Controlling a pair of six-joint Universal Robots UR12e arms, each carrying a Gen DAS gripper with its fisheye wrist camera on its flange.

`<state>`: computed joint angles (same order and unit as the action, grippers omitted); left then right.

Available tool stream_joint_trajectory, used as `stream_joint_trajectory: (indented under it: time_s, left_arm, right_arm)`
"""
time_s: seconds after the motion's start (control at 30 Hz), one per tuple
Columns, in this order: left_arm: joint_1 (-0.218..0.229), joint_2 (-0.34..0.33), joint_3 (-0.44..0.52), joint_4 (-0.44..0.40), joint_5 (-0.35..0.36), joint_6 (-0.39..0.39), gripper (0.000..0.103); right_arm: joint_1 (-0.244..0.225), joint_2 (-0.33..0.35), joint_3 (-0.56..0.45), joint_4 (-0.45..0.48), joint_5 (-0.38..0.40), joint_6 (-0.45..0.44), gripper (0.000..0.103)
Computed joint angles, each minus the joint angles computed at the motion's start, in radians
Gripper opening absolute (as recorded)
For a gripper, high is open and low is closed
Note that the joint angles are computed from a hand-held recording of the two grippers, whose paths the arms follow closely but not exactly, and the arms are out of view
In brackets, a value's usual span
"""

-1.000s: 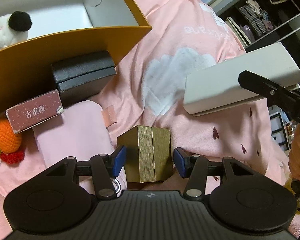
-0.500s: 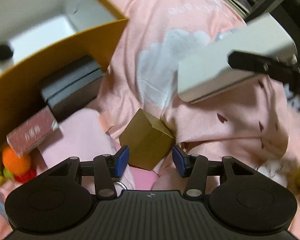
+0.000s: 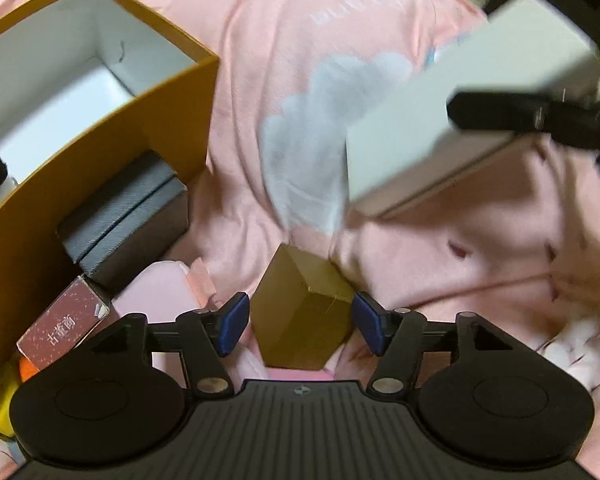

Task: Organize objects
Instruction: 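Lift the gold cube box with the left tool while the right tool holds the white case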

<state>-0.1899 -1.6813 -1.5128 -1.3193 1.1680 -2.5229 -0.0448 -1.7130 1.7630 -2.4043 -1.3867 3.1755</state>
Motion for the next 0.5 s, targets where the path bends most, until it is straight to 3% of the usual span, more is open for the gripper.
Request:
stream_joint_trajectory:
  time_s: [0.23, 0.5]
  left_arm:
    - [-0.033, 0.008, -0.037, 0.071, 0.064, 0.069, 0.080]
    - [-0.061, 0.015, -0.079, 0.135, 0.085, 0.145, 0.084]
  right_arm:
    - [-0.007, 0.001, 0.003, 0.004, 0.010, 0.005, 0.057]
    - [-0.013, 0.001, 0.007, 0.010, 0.022, 0.013, 0.057]
